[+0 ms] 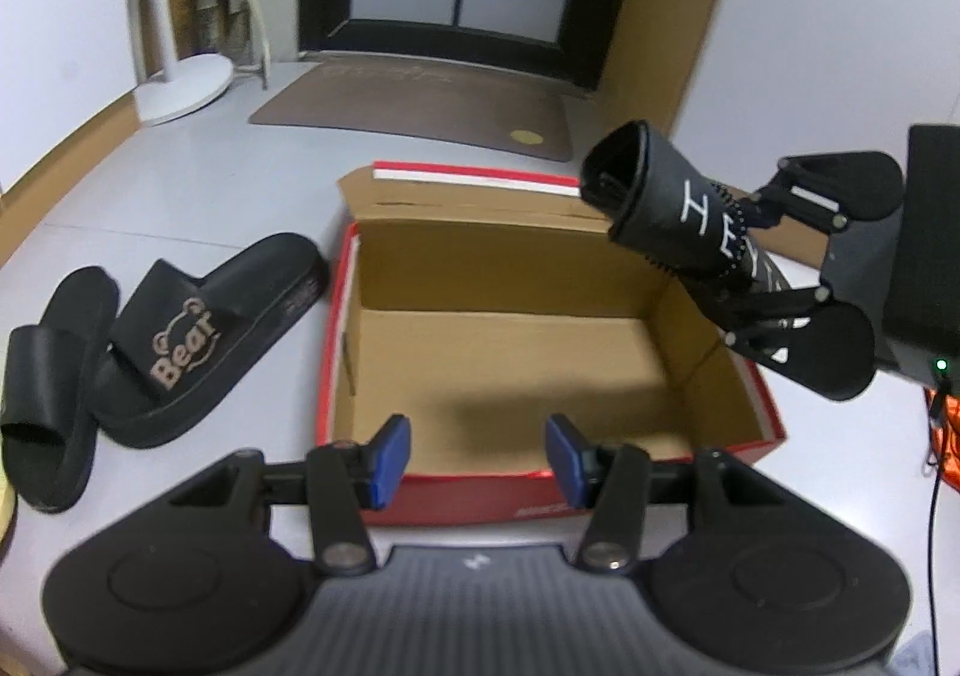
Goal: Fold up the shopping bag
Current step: 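Carry the banded rolled bag in the right tool toward the open shoebox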
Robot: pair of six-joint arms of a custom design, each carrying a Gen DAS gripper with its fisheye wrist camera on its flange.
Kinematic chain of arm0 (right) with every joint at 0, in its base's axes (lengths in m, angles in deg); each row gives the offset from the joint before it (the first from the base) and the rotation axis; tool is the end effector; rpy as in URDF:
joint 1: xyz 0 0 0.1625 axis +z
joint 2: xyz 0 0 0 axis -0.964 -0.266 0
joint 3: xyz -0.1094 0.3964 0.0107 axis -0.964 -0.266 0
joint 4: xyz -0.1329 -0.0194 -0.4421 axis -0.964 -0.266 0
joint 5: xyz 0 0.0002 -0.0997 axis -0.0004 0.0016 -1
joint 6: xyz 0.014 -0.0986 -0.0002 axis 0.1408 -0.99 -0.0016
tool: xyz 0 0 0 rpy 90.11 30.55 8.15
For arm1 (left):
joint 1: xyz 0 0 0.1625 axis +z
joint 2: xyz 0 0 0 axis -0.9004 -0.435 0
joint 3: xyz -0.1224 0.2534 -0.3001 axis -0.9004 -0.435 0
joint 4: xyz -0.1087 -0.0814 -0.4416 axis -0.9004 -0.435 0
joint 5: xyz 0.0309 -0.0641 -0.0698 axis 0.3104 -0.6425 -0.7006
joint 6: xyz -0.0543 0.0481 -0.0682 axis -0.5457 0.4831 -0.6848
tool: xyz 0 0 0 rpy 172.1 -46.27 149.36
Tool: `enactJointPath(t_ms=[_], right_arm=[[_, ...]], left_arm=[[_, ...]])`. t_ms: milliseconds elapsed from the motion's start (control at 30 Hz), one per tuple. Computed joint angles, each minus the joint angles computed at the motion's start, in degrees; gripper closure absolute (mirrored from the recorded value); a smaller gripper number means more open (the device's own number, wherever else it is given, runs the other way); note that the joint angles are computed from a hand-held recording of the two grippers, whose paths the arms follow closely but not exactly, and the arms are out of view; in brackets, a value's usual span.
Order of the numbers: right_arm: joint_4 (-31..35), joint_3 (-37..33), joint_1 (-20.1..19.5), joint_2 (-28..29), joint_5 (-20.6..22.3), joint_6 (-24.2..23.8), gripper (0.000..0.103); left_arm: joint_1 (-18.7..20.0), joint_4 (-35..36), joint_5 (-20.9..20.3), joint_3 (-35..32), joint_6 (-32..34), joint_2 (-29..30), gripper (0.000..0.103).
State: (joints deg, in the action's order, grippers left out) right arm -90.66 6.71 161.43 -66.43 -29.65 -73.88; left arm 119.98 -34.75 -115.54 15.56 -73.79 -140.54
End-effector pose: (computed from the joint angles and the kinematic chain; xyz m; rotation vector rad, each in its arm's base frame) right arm 0.0583 -0.6783 0.3765 1.4371 -1.4840 0.3802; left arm -0.0920 -0.5040 0.7851 0.3311 2.3517 -0.8482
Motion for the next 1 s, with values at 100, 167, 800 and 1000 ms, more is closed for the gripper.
enactJointPath(t_ms=[100, 167, 800, 1000], right_arm=[[-0.37, -0.55, 0.23, 1.66, -0.66, -1.82, 0.063], [-1.21, -0.70, 0.10, 2.73, -1.30, -3.17, 0.062], [-2.07, -3.59, 0.70, 8.81, -2.14, -7.19, 0.063], [-2.28, -4.76, 0.00, 11.07, -3.32, -9.83, 0.063]], left_arm=[[0.60, -0.06, -0.06, 0.12, -0.03, -0.40, 0.050], [0.98, 0.16, 0.13, 0.29, -0.25, -0.74, 0.050], [3.11, -0.76, 0.03, -1.62, 1.53, 0.37, 0.050], [3.50, -0.27, 0.68, -1.95, 1.01, 0.40, 0.050]])
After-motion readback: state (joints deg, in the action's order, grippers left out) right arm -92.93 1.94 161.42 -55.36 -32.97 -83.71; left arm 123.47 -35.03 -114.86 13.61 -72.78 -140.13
